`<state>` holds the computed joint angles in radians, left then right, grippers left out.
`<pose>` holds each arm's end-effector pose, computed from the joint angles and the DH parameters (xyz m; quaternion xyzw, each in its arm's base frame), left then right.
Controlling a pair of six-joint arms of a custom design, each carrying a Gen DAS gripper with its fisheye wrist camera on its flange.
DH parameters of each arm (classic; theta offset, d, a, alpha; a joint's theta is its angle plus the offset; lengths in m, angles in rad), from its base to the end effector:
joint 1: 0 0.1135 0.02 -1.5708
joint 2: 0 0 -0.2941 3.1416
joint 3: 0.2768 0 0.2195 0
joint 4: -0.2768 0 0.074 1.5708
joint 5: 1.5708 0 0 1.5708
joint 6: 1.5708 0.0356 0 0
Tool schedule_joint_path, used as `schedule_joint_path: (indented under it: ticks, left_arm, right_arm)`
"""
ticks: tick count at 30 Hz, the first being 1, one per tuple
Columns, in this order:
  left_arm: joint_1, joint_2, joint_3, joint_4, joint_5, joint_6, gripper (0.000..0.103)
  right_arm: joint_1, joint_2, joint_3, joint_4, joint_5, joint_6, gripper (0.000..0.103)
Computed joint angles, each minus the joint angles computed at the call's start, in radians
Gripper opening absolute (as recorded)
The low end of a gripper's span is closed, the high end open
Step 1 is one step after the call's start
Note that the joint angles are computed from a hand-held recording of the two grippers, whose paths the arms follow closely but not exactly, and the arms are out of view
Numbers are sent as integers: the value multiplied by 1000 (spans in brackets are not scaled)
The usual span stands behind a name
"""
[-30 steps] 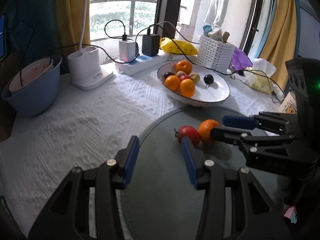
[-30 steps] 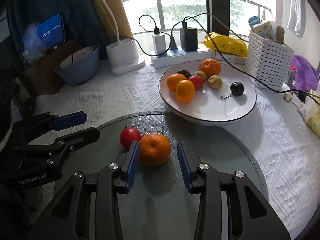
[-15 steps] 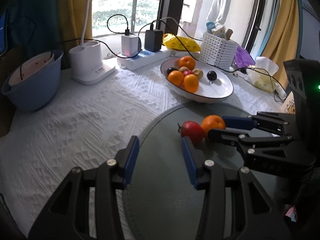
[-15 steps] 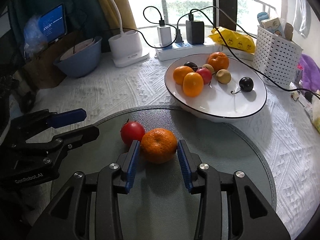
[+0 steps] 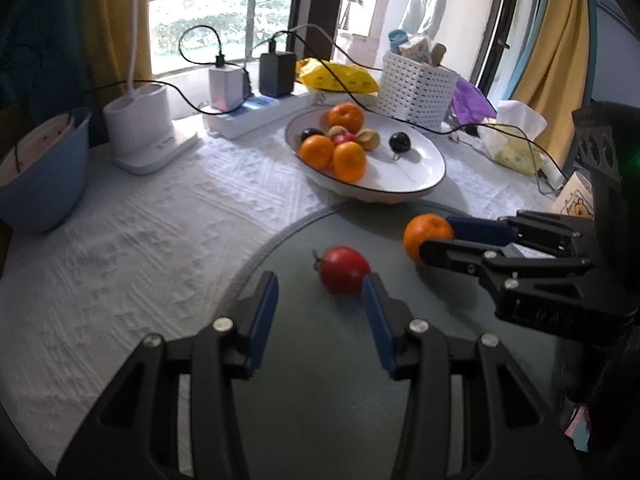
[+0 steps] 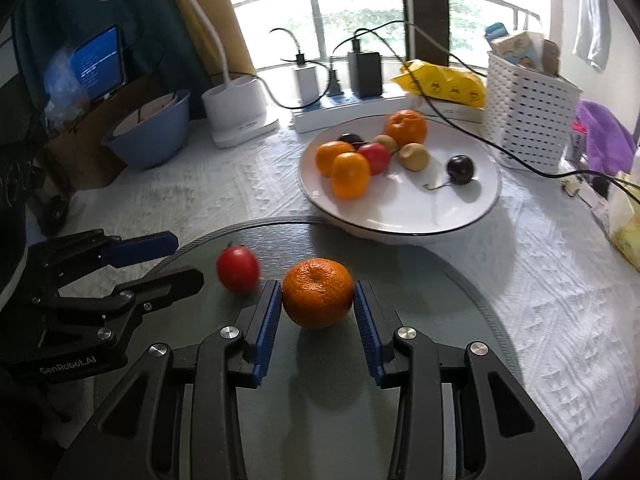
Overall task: Organize fruits
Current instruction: 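Move both open grippers back over the mat toward the last orange and tomato, then grasp the red tomato with the left gripper while the right gripper grasps the orange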
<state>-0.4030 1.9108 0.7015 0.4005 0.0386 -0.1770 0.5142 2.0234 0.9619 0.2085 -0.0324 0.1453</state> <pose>0.2980 -0.1285 0.1352 0.1118 0.9214 -0.1235 0.3511 0.3268 0.1859 0.1403 -0.1773 0.9192 0.1281 0.3274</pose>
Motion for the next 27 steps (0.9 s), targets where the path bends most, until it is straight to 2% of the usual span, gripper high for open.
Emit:
schedule_joint_path:
  ticks: [6,16,20,27]
  left_arm:
    - [-22,36,58,-42,1,-14,46]
    - [-35,82,102,-48,-14,-24,45]
    - [-38,103,121,-70,-6,-17,36]
    - [-41,96,112,-66,3,-13,35]
  right_arm:
    - [-40,-12,-20,10,-15,-7,40]
    - [-62,15,-1,9,-47,-8,42]
    - [-61,41,7,12,-63,-5,45]
    - [-57,36,-1,22,-59,-16,42]
